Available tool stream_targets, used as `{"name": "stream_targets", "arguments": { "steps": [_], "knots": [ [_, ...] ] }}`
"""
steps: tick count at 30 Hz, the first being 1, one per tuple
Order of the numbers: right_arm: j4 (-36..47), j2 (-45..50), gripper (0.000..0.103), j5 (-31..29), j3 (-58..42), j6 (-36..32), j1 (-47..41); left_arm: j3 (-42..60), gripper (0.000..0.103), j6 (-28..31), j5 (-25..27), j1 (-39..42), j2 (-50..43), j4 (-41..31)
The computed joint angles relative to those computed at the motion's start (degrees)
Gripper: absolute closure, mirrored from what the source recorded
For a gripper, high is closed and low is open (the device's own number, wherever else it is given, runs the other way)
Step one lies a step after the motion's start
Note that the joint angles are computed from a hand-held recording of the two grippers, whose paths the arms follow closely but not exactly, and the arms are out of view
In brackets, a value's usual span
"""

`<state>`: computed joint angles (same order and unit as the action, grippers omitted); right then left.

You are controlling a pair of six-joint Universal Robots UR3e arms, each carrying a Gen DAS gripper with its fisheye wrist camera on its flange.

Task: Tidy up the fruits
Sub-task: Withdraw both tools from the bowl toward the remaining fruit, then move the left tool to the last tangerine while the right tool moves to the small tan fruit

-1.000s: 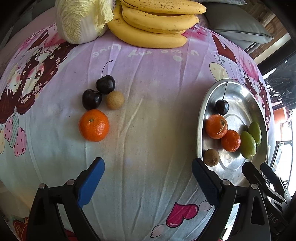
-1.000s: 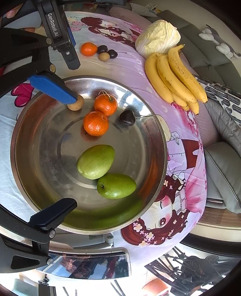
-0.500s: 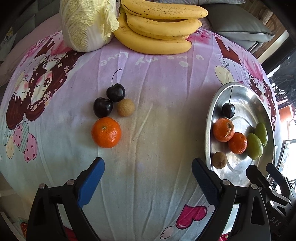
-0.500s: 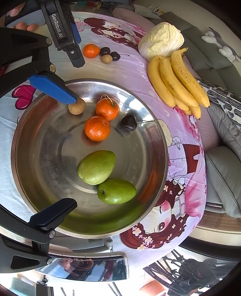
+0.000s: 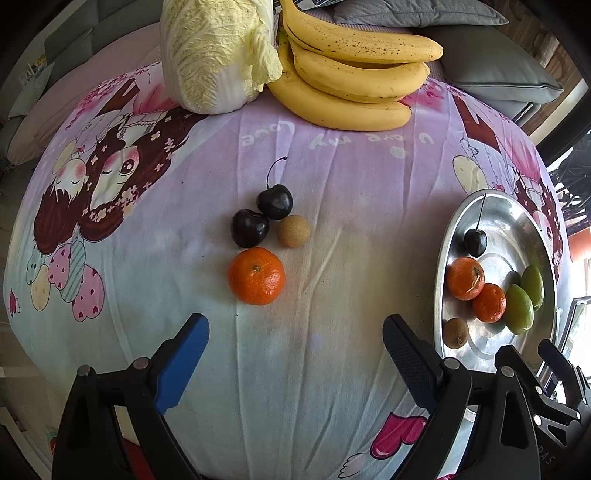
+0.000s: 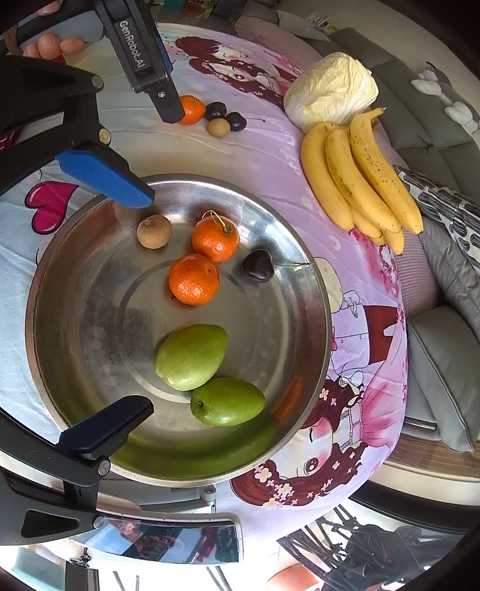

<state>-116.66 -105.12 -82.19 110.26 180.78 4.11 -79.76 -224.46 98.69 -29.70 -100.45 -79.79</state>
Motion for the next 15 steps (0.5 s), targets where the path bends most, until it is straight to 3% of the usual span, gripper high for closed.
{"name": "stream_targets", "arguments": {
  "steps": [15],
  "knots": [
    [-1.4,6.4,0.000,-1.9,-5.4,2.6,7.5,-10.3,0.008,-0.4,-1.8,5.5,7.6,2.0]
  ]
}}
